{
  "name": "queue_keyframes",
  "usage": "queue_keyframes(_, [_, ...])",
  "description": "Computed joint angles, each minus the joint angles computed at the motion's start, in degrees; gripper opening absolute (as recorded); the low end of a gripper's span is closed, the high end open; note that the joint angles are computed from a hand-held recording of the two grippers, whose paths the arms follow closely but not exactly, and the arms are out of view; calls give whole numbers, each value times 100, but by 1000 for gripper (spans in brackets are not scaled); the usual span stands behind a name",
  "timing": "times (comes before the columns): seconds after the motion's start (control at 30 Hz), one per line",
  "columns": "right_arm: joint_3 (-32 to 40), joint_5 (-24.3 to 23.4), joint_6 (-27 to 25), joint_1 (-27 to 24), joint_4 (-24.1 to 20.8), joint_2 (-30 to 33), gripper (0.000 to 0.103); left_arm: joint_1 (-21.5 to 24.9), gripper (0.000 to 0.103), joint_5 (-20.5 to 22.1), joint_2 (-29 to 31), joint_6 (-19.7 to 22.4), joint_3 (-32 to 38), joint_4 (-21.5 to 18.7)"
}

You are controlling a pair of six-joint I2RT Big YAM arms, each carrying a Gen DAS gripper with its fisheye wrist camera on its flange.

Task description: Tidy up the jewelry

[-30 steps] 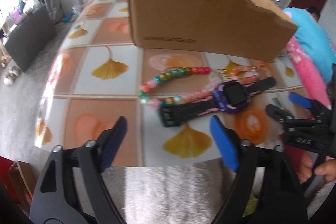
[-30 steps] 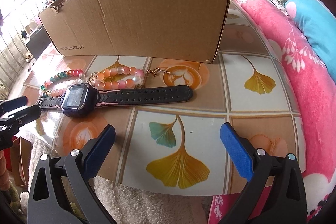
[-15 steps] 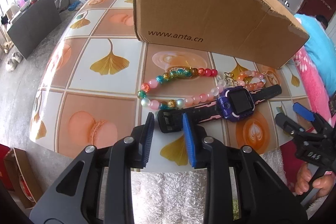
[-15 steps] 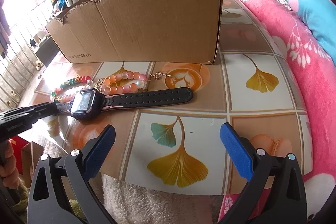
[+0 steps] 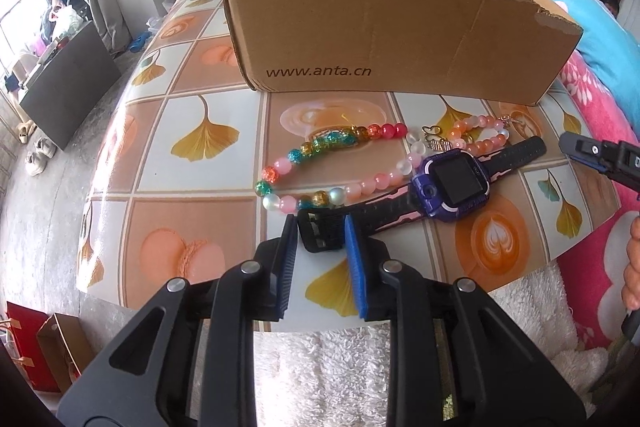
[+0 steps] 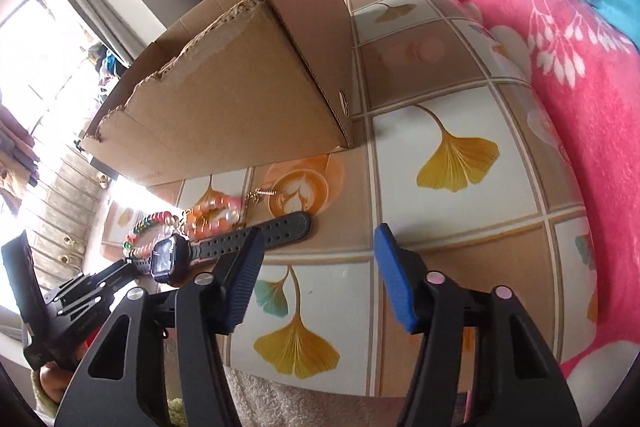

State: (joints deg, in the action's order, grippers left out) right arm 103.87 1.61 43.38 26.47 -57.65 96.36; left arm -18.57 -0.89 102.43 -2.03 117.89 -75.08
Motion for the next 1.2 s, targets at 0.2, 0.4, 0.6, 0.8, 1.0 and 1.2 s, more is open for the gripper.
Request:
queue_keyframes(0.2, [524, -69, -178, 12, -273, 374, 44, 8, 23, 87, -38, 60, -82, 107])
queue_keyframes(0.4, [747, -423, -61, 27, -262, 544, 35, 70, 23, 291, -84, 44, -181, 207])
queue_keyframes(0.6, [-767, -1833, 1316, -269, 1904, -214, 33, 135, 23, 502, -138, 36, -294, 310])
queue_keyframes(0.8, [-1994, -2930, 3177, -427, 4569, -549, 34, 173, 23, 641, -191, 64, -399, 409])
queue_keyframes(1.0, [-2375, -2845, 4214, -477, 5592, -563, 39, 206, 23, 749, -249, 73, -522, 534])
queue_keyframes(1.2, [-2278, -2719, 4353, -489, 5183, -529, 44, 249, 23, 848, -310, 46, -622, 608])
